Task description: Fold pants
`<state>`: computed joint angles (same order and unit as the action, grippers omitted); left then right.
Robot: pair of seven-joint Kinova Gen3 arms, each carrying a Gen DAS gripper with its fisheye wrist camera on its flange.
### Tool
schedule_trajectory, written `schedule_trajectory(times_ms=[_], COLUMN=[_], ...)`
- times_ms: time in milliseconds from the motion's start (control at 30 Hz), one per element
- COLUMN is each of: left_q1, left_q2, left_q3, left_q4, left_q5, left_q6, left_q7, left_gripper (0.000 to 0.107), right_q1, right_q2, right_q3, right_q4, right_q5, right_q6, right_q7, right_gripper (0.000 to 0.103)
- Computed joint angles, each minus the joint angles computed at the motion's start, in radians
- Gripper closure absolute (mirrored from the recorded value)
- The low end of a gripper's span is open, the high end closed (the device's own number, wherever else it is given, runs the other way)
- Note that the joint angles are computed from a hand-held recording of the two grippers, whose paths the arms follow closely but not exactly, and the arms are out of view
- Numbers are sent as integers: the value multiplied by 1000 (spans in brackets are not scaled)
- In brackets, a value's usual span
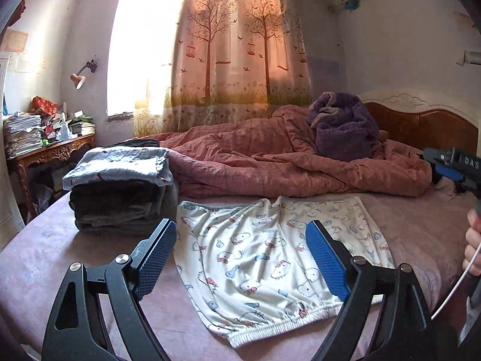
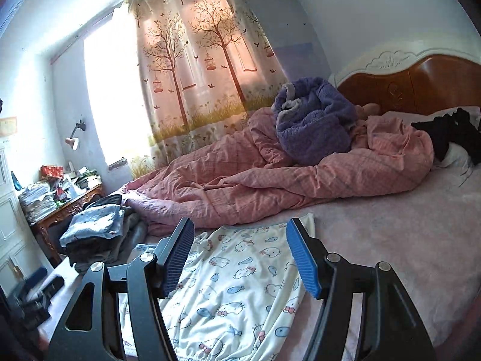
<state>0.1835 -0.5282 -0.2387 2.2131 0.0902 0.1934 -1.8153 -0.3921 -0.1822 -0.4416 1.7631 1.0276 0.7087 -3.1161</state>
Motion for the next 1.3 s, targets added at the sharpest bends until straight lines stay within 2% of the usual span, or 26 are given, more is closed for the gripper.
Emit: schedule_trajectory(times_ms=[67, 133, 200, 333, 400, 500, 667, 733, 800, 867, 900, 967, 1033, 1133, 1300], left_q1=[-1, -3, 31, 129, 174, 312, 543, 590, 578, 561, 551, 520, 474, 379, 251], left_q2=[-18, -16, 0, 61, 114, 197, 285, 308, 335, 353, 356, 359, 362, 372, 370], left_q3=[39, 91, 117, 135, 138, 50, -158, -197, -198, -190, -181, -143, -85, 39, 190], left_q4=[43, 73, 82, 70, 46, -2, -45, -47, -57, -61, -60, -57, -55, -41, -3], left_q5=[-7, -14, -15, 0, 52, 173, 343, 373, 410, 448, 459, 454, 420, 319, 230], left_q6=[-25, -52, -56, -35, 3, 88, 187, 188, 205, 204, 197, 182, 170, 125, 45], left_q7=[-1, 8, 14, 25, -25, -146, -335, -370, -398, -418, -427, -419, -380, -285, -244], left_gripper=[29, 31, 34, 41, 45, 52, 52, 52, 52, 53, 55, 60, 63, 70, 79], right_q1=[-1, 11, 32, -30, -77, -108, -175, -234, -275, -242, -208, -195, -225, -175, -227], right_q2=[-26, -60, -97, -109, -115, -89, -68, -65, -59, -47, -39, -32, -29, -3, 85], right_q3=[21, 48, 63, 155, 243, 382, 613, 706, 769, 769, 753, 769, 821, 806, 888], right_q4=[11, 45, 94, 122, 129, 128, 178, 198, 198, 201, 202, 207, 213, 200, 134], right_q5=[-32, -61, -66, -105, -158, -280, -483, -565, -635, -707, -748, -829, -911, -1033, -1234], right_q6=[-24, -96, -170, -179, -201, -294, -496, -526, -507, -497, -493, -488, -488, -474, -429], right_q7=[46, 105, 143, 273, 343, 462, 574, 655, 736, 816, 854, 922, 986, 1085, 1275], right_gripper=[38, 37, 35, 34, 34, 34, 34, 34, 34, 34, 34, 34, 34, 34, 34])
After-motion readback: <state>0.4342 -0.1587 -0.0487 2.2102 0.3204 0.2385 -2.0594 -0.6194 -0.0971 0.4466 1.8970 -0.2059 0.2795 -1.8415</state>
